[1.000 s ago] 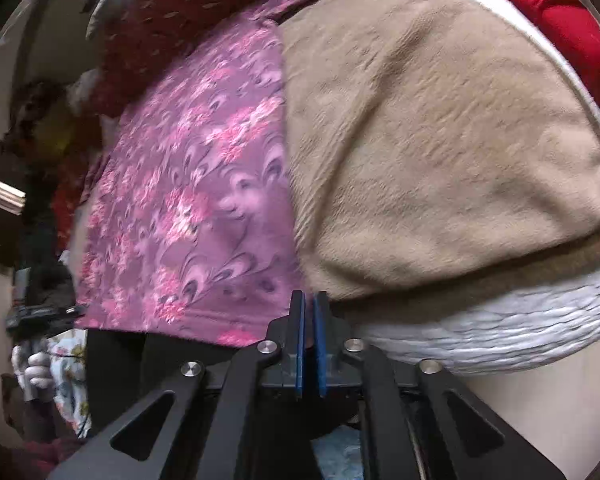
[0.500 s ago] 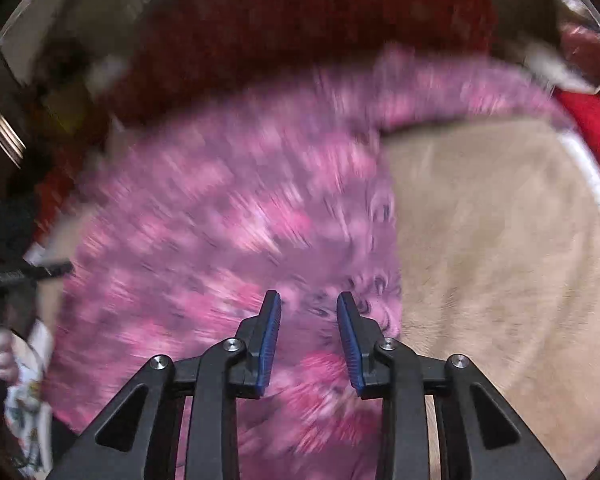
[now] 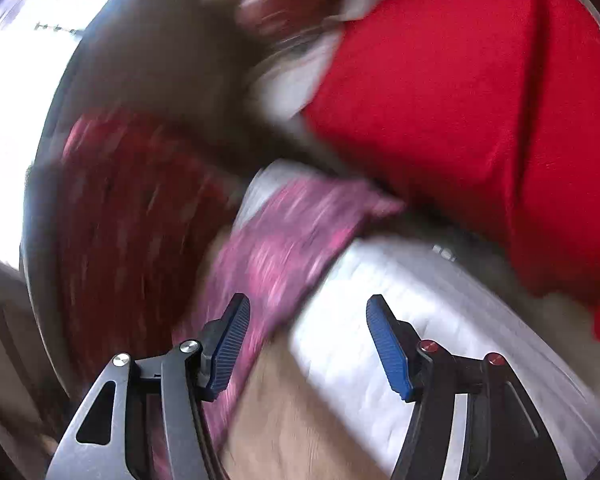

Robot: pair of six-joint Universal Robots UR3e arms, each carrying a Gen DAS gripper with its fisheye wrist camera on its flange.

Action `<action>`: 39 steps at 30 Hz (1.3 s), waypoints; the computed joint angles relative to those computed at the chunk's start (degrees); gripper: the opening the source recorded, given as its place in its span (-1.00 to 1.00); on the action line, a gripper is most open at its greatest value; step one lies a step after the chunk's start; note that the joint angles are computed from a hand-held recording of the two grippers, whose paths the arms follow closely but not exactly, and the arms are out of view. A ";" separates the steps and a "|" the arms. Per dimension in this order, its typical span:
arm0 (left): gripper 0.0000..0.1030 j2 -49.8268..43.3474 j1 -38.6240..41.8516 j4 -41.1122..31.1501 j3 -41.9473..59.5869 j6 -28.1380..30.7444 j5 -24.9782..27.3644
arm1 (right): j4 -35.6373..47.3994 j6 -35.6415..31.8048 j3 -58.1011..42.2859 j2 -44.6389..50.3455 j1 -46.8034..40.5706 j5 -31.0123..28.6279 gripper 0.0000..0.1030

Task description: Fold small clothes

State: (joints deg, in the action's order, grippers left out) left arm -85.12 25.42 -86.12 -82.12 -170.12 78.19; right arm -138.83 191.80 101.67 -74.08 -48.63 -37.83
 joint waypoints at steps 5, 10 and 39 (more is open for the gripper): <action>-0.11 -7.75 -4.91 1.47 5.15 -4.45 0.09 | -10.14 13.29 -11.66 15.81 4.58 0.04 0.30; 0.03 -10.18 -8.20 2.93 8.01 -5.56 0.83 | -8.36 17.67 -19.56 21.09 6.52 -2.80 0.32; 0.05 -2.53 15.28 -8.17 3.83 9.64 -15.47 | -3.40 4.25 -32.58 12.57 58.62 -16.61 -0.70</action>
